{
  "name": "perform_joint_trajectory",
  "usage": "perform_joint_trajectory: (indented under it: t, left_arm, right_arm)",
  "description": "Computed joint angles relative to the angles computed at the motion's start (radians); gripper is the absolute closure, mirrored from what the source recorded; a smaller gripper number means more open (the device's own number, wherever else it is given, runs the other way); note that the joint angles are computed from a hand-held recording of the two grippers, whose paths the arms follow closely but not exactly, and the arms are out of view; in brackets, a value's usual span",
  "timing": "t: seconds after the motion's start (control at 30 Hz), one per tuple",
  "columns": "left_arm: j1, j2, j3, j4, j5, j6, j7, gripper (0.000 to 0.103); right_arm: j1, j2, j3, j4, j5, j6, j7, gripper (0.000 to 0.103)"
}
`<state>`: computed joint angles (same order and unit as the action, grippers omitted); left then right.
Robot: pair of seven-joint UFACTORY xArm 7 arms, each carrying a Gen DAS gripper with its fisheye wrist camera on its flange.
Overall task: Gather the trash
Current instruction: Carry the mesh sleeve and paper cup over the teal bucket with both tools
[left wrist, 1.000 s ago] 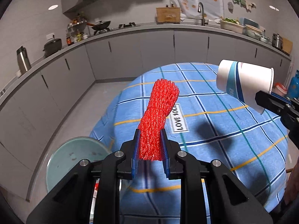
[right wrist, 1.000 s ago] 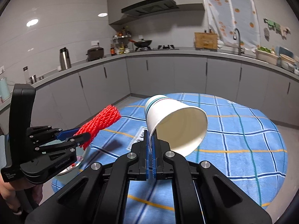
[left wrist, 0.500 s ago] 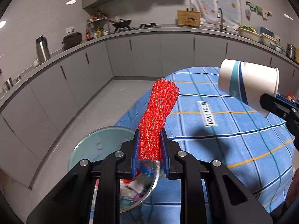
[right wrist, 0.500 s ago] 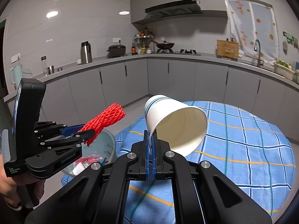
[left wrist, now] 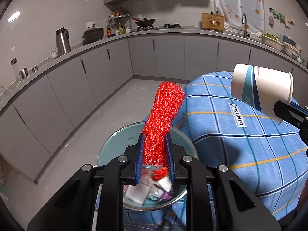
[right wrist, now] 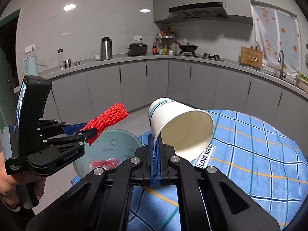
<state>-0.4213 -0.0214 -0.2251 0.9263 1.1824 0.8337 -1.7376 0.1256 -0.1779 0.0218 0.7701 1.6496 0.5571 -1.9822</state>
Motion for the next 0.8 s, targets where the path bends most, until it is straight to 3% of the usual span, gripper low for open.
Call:
perform_joint_trajectory:
  t: [0.27,0.8]
  left_arm:
    - [0.020,-0.063,-0.007,-0.065,-0.038,0.041,-0.004,0.082]
    - [0.090,-0.124,-0.020,-0.146,-0.075,0.026,-0.021,0.082]
  right_arm:
    - [0.027,0.000,0.020,-0.006,-0.009,0.006,-0.012,0.099]
    - [0.087,0.036,0.059,0.003,-0.030,-0.037,-0.034,0.099]
